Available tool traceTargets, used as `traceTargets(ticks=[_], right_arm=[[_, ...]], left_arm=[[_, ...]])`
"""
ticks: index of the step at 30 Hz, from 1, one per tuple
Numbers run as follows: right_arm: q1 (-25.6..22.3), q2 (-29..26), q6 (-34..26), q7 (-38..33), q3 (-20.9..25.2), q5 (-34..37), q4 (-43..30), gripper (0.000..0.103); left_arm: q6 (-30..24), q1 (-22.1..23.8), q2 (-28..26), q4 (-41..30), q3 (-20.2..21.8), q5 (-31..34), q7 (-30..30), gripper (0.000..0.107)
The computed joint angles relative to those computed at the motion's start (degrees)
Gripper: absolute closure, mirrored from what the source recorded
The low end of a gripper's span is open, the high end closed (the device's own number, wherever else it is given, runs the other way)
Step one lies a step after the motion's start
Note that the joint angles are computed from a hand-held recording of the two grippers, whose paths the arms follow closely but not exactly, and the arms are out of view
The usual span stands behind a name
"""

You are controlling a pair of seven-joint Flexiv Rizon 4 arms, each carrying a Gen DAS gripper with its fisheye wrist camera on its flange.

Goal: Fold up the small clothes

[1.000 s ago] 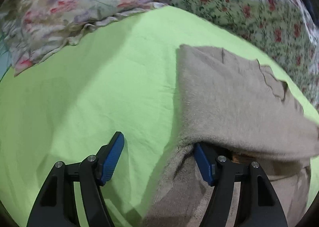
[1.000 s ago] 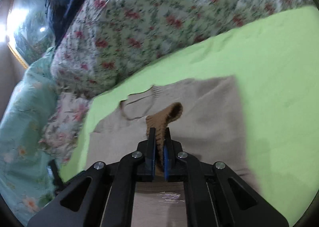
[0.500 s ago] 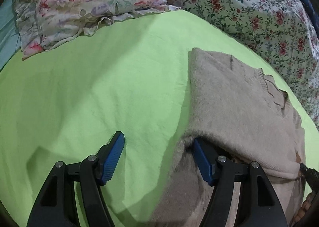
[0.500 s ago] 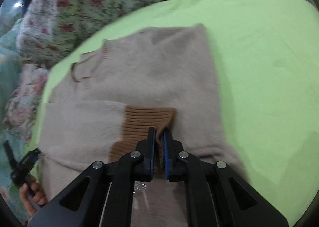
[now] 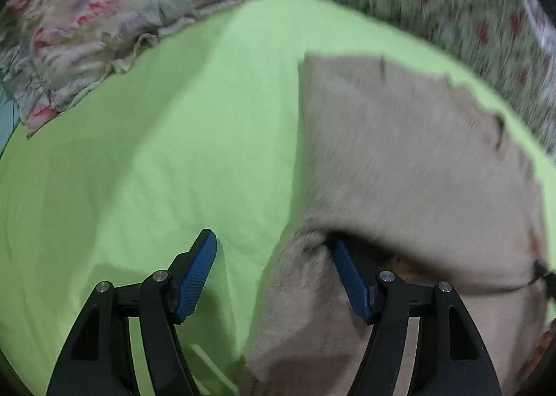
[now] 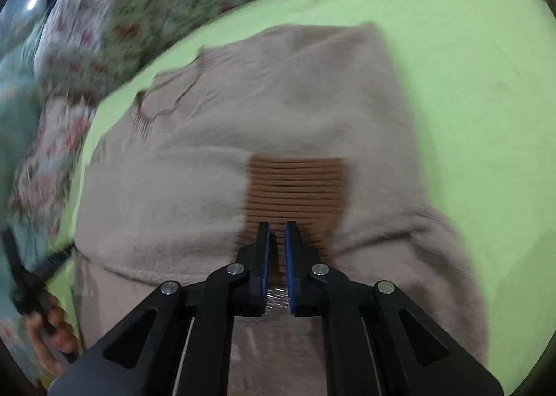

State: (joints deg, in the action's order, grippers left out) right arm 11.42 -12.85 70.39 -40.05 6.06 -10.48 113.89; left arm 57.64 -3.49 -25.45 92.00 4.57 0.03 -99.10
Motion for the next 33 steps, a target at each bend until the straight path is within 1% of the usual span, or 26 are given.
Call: traceTargets(ticks=[1,2,3,4,5,6,7,8,9,10,12,15,17,18,21,23,25,26,27,30,32,33], right_arm=[[0.26,1.28,-0.87,1.15,-0.54,-1.21,1.00,0.094],[0.55,3.39,-2.72,2.77,-1.04,-3.06,2.43,0.091],[-0.04,5.34,-2.37,2.17,-0.31,-2.27,3.94,0.089],[-0.72,6.75,-1.44,0.24,0.76,0.23,4.74,0.087],[-1.23,8.79,-0.70,-1.93,1.87,2.99,6.02,0.079],[-1.36,11.09,-0.32,-3.10,2.51,4.06,7.75,0.066],[-1.32,13.16,0.42,-3.67,2.98,4.31,9.58,0.059],[-1.18,15.72,1.57,-4.32,3.64,4.94,11.89,0.049],[-0.85,18.07,2.38,-5.31,4.15,6.34,13.93,0.047],[-0.29,19.79,2.85,-5.98,4.53,7.69,15.55,0.047],[1.56,24.17,2.95,-8.04,4.87,12.62,19.09,0.047],[3.96,30.00,3.81,-8.16,5.24,18.08,24.44,0.047],[4.89,33.50,3.99,-6.74,5.80,19.80,27.72,0.047],[5.64,35.69,3.72,-6.19,5.99,20.79,29.41,0.047],[8.14,42.58,1.14,-5.09,6.03,23.19,33.33,0.047],[9.66,46.50,0.02,-4.81,6.04,24.21,35.29,0.047],[11.11,50.08,-2.56,-4.76,6.18,24.57,36.72,0.045],[13.11,51.43,-3.34,-5.62,5.37,25.94,37.44,0.045],[15.29,52.14,-2.89,-6.64,4.54,27.70,38.14,0.045],[20.98,50.97,1.64,-10.30,2.40,31.72,39.03,0.044],[23.89,49.19,4.40,-12.59,1.14,33.52,38.86,0.042],[25.32,48.50,5.41,-13.92,0.28,34.43,38.72,0.041]], left_arm=[[0.84,-0.01,0.90,1.14,-0.03,0.41,0.73,0.038],[1.59,0.48,1.93,2.56,-0.58,-0.29,1.87,0.038],[2.99,2.07,3.96,5.71,-2.44,-3.11,5.11,0.038],[3.82,3.17,5.74,8.41,-3.70,-5.73,7.96,0.038],[4.88,4.97,7.24,10.74,-5.72,-7.16,9.74,0.038],[6.27,5.17,10.01,14.93,-6.04,-11.90,14.44,0.038],[7.14,5.84,12.10,18.07,-6.92,-15.44,17.99,0.037],[7.60,6.26,14.14,21.10,-7.61,-19.28,21.74,0.037],[7.73,6.66,16.38,24.41,-8.34,-24.43,26.50,0.035],[7.34,6.85,19.20,28.45,-9.10,-31.34,32.82,0.034],[5.04,5.59,23.64,34.09,-7.95,-38.56,39.87,0.034],[2.61,3.08,27.75,39.01,-4.82,-40.90,42.38,0.033],[3.46,0.95,30.84,42.66,-3.10,-42.08,43.74,0.032],[3.41,-0.06,32.40,44.28,-2.40,-42.72,44.44,0.029],[0.34,-2.57,35.67,47.31,-0.68,-45.88,46.07,0.026],[-0.30,-4.73,37.68,49.56,-0.46,-49.29,47.77,0.026],[-1.14,-7.08,39.40,51.44,-0.20,-53.19,50.79,0.025],[-2.19,-7.87,39.86,51.92,0.03,-54.97,52.10,0.025],[-3.56,-8.87,40.41,52.53,0.20,-57.50,53.83,0.026],[-3.53,-9.80,40.81,53.19,-0.79,-59.70,55.60,0.027],[-3.60,-10.00,40.80,53.23,-0.96,-60.49,56.15,0.030],[-3.95,-9.89,40.91,53.35,-0.85,-60.48,56.03,0.034]])
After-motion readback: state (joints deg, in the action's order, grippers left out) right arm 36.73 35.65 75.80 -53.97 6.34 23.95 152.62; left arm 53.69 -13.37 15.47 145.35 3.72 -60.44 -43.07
